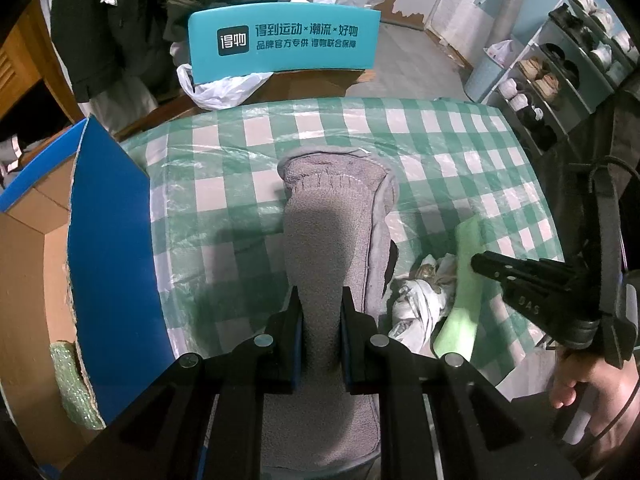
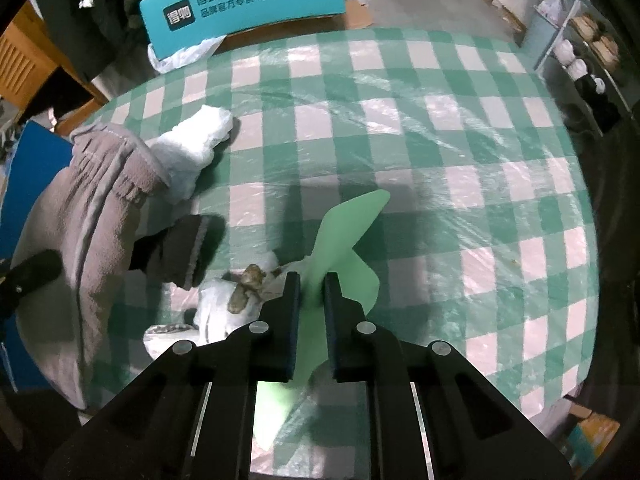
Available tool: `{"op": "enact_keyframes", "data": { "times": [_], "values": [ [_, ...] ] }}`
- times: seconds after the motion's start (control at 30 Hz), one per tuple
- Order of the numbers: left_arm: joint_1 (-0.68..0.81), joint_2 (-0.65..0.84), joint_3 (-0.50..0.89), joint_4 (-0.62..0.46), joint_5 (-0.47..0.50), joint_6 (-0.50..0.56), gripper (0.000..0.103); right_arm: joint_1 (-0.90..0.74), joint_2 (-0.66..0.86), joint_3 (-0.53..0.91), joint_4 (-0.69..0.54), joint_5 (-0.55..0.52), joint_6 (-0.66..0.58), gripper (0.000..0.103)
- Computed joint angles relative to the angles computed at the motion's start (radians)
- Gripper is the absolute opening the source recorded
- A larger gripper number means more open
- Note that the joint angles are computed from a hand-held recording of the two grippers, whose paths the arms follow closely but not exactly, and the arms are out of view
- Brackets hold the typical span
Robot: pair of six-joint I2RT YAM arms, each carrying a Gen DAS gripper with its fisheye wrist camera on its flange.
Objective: Organize soft objects
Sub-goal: 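Grasp the light green foam piece with the right gripper while the left holds the pad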
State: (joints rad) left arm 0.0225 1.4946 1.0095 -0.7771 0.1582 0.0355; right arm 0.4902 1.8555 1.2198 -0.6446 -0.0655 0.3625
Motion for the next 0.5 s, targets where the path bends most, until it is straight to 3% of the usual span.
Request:
{"op": "enact_keyframes", "data": {
  "times": [0.27, 0.33, 0.37, 0.5],
  "values": [
    [0.007, -0.021, 0.002, -0.012, 0.009, 0.009, 0.015, -0.021, -0.079, -0.03, -0.023, -0.051, -0.014, 0.009],
    [0.005, -0.021, -0.001, -0.014, 0.008, 0.007, 0.015, -0.021, -0.069, -0.037, -0.031, -0.057, 0.029, 0.039],
    [0.005, -0.021, -0.002, -0.015, 0.008, 0.007, 0.015, -0.017, -0.059, -0.035, -0.045, -0.048, 0.052, 0.063],
    [0.013, -0.024, -0.006, -0.014, 0.011, 0.01, 0.015, 0.006, -0.07, -0.076, -0.047, -0.026, 0.063, 0.065]
  ]
}}
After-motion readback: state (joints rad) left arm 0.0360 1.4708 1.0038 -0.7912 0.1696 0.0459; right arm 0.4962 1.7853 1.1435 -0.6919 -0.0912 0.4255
